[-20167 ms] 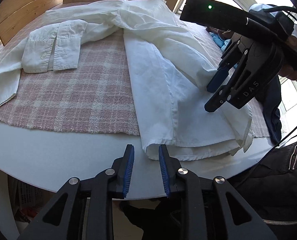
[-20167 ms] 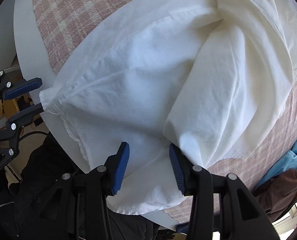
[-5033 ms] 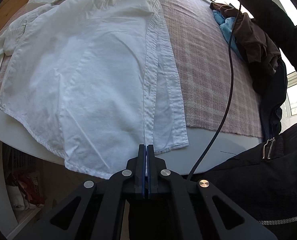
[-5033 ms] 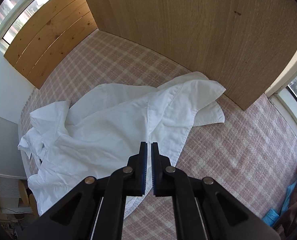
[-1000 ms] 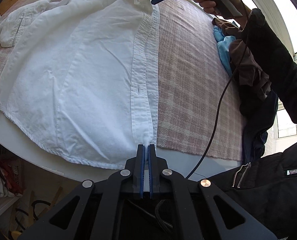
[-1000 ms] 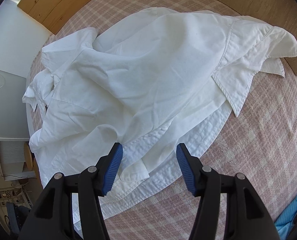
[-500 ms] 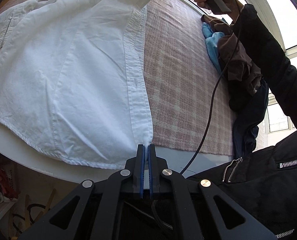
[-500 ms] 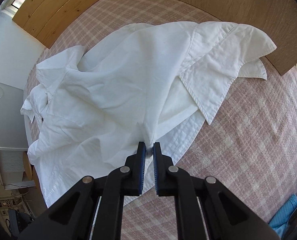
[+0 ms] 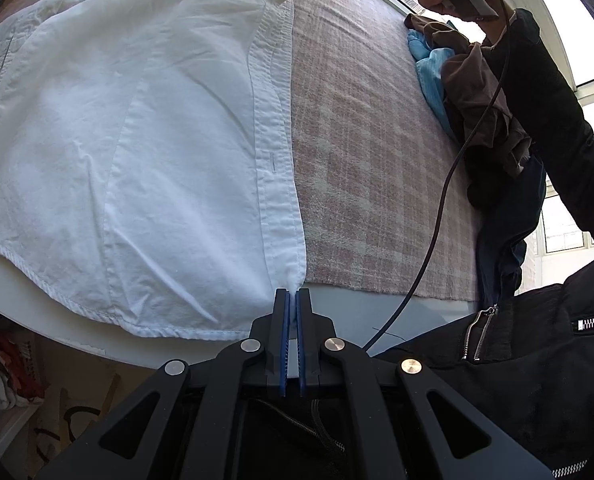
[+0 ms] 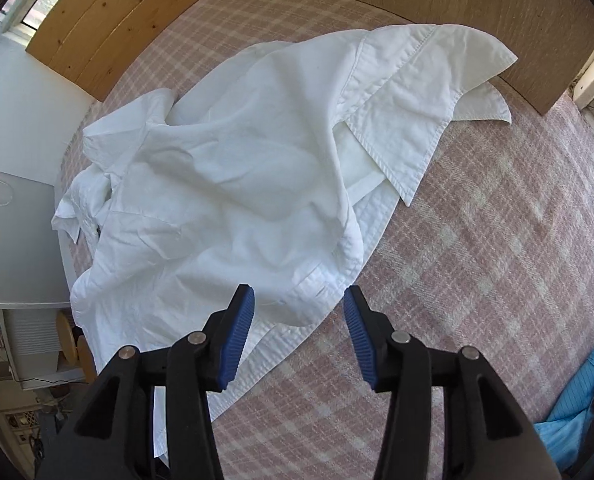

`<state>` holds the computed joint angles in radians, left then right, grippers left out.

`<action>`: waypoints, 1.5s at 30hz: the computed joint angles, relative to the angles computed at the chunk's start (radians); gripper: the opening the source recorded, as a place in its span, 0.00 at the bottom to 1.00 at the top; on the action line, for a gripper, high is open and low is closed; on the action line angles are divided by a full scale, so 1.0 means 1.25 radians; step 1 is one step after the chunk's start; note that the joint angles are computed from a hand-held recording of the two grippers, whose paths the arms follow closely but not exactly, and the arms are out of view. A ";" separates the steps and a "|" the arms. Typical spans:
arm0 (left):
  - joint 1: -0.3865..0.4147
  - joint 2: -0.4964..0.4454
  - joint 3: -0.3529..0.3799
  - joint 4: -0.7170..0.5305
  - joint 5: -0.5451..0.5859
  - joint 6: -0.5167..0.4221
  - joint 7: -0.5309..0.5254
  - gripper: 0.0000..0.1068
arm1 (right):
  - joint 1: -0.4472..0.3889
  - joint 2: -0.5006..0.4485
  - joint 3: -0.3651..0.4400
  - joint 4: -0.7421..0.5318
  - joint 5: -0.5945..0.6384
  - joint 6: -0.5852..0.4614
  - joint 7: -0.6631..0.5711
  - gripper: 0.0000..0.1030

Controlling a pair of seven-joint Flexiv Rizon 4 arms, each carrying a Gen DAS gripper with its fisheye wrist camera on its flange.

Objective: Fold clothes
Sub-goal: 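Hold the hem with the left tool while the right tool pinches the shirt front, then open both tools and release the shirt flat on the mat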

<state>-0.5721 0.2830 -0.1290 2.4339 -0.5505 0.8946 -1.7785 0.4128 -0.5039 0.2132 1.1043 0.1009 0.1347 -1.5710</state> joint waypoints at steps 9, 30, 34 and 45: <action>0.000 0.013 0.004 0.004 0.000 -0.001 -0.001 0.02 | -0.005 -0.016 0.009 -0.001 0.030 0.004 0.001 0.04; 0.073 0.228 0.015 0.039 0.192 -0.163 -0.116 0.22 | 0.050 0.055 -0.021 0.113 -0.184 0.067 -0.036 0.33; 0.173 0.321 0.053 0.037 0.341 -0.259 -0.111 0.22 | 0.049 0.087 -0.013 0.095 -0.159 0.037 -0.001 0.33; 0.257 0.198 0.100 0.070 0.382 -0.074 0.162 0.36 | 0.205 -0.021 0.021 -0.068 -0.149 -0.055 0.066 0.34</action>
<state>-0.2512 0.5299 -0.0039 2.5218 -0.0736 0.8022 -1.5756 0.6693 -0.5297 0.2397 1.0190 -0.0852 0.0656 -1.4889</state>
